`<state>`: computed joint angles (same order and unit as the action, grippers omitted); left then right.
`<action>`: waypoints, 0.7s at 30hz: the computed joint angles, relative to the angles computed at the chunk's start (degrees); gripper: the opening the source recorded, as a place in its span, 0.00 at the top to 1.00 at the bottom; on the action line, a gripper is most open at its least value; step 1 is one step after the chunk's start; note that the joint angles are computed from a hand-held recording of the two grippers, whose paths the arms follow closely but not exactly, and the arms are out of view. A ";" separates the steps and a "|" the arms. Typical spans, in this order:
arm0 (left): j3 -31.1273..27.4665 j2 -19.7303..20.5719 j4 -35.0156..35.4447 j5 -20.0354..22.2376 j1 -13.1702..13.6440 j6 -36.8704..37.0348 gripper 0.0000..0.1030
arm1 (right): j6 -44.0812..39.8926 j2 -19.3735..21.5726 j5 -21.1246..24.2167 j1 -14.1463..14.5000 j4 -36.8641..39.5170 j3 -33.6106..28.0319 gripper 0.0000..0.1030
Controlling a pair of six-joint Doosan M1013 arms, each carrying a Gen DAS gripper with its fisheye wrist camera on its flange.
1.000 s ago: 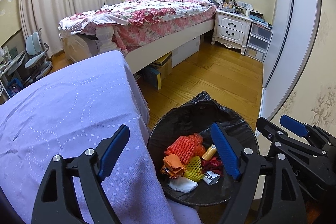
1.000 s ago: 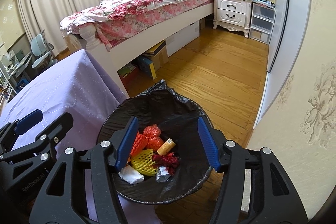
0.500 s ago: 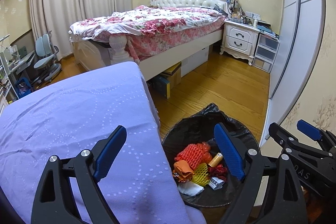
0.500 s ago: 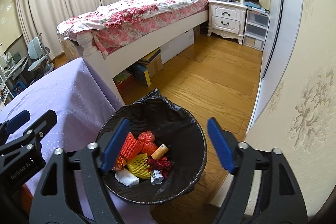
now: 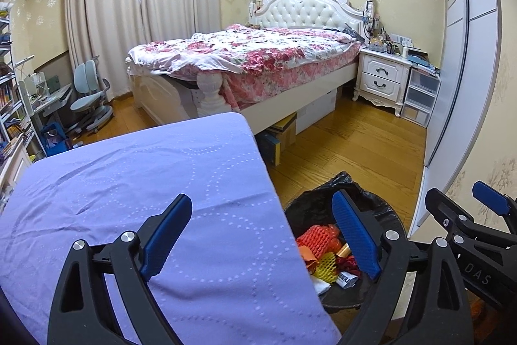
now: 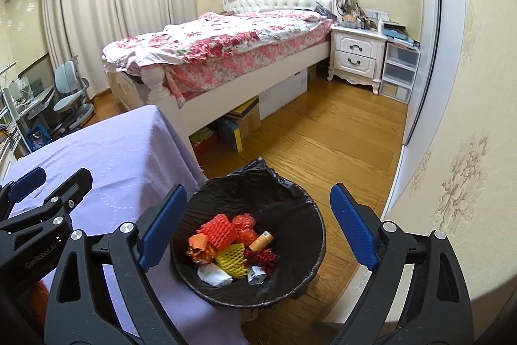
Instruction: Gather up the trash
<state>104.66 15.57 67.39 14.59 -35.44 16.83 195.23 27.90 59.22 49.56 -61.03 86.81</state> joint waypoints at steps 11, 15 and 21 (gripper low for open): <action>4.17 -4.34 10.48 0.88 1.00 -12.17 0.14 | -0.26 0.22 1.37 2.72 -2.74 -1.64 0.14; 5.21 -5.39 14.02 1.22 1.14 -15.96 0.14 | 0.02 0.17 2.05 3.83 -3.77 -1.97 0.14; 6.22 -6.09 16.49 1.22 1.66 -19.19 0.13 | -0.71 0.23 2.70 4.83 -4.44 -2.54 0.14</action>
<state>110.88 9.48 83.88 15.81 -33.78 -2.36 194.51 28.13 61.92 54.39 -65.47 84.27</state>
